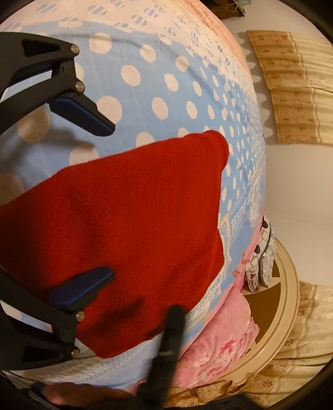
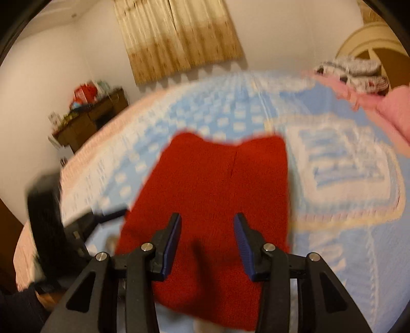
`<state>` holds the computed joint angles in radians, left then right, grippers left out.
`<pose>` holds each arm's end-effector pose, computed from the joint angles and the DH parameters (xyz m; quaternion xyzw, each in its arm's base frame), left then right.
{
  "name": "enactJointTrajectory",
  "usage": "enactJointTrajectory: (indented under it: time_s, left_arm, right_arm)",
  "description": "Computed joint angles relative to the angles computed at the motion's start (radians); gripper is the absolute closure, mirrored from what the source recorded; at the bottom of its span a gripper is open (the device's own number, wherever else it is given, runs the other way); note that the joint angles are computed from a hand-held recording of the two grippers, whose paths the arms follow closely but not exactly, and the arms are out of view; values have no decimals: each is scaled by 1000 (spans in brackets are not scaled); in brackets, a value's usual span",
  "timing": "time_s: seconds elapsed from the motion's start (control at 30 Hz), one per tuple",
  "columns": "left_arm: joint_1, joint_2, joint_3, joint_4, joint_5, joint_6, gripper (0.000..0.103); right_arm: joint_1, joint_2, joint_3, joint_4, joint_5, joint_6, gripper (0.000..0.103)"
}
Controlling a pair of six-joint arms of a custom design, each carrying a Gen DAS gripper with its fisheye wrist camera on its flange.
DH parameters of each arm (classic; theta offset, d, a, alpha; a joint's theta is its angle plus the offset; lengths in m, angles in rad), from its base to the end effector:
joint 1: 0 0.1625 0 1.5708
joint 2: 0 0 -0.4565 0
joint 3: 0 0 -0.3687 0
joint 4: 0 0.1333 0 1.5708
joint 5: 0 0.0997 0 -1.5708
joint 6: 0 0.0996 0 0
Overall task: Fold small clothes
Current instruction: 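Close the right gripper on the folded red sweater's edge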
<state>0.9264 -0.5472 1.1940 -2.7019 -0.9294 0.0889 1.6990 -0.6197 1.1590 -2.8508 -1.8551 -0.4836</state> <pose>-0.3320 -0.7630 0.1536 0.2597 0.8872 -0.3028 0.2319 0.2101 -0.8058 0.2350 0.2290 -0.8954 0.3293 0.1933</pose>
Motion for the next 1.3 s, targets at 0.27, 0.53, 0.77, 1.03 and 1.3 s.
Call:
enactJointTrajectory:
  time_s: [0.27, 0.53, 0.77, 1.03, 1.3]
  left_arm:
    - [27, -7, -47, -3, -58, -131, 0]
    - [58, 41, -152, 175, -152, -180, 0]
    - [63, 29, -125, 136, -172, -183, 0]
    - [62, 33, -124, 125, -164, -178, 0]
    - [61, 32, -120, 119, -163, -176, 1]
  right_arm:
    - [-38, 107, -260, 266, -49, 59, 59]
    - [-78, 47, -168, 224, 48, 44, 54]
    - [-99, 48, -221, 238, 158, 97, 32]
    - [-143, 156, -479, 479, 220, 221, 31]
    - [-153, 217, -585, 542, 275, 237, 31]
